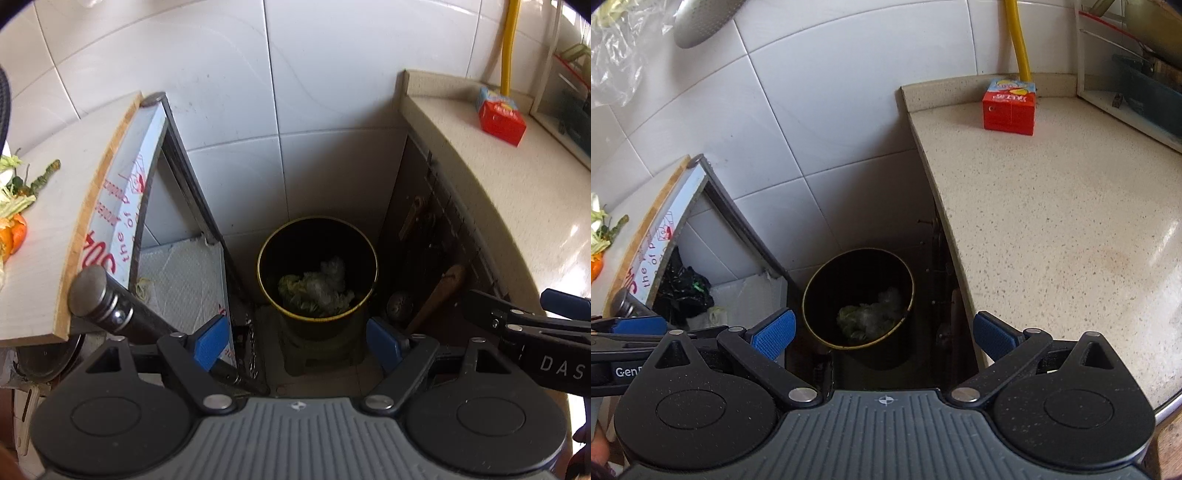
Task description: Collect trash
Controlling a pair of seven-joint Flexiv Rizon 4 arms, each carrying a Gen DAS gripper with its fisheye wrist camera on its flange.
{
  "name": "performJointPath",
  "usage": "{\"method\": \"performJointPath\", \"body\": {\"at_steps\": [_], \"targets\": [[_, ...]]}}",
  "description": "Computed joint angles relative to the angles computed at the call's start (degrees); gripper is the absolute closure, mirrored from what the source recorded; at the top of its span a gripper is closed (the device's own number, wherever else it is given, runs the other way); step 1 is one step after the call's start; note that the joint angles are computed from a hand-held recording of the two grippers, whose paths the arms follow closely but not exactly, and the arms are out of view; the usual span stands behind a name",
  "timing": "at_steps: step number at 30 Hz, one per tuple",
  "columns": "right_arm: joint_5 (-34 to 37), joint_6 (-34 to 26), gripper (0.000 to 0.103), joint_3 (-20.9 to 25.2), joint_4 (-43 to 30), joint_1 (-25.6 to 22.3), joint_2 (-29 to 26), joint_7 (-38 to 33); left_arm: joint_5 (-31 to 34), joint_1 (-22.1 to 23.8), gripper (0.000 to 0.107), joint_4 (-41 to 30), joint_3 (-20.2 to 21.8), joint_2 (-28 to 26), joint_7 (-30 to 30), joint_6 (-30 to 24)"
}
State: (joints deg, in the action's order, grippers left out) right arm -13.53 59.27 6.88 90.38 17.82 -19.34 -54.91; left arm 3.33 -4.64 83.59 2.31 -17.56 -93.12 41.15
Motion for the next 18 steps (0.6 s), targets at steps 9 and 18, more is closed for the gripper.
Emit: {"method": "performJointPath", "body": {"at_steps": [9, 18], "targets": [[2.38, -3.88, 0.000, 1.09, -1.14, 0.08, -1.27, -1.82, 0.08, 0.48, 0.029, -0.64, 0.23, -1.32, 0.93, -3.99], [4.00, -6.72, 0.000, 1.40, -3.62, 0.88, -3.27, -3.42, -0.22, 1.24, 0.029, -0.81, 0.42, -2.06, 1.09, -5.78]]}}
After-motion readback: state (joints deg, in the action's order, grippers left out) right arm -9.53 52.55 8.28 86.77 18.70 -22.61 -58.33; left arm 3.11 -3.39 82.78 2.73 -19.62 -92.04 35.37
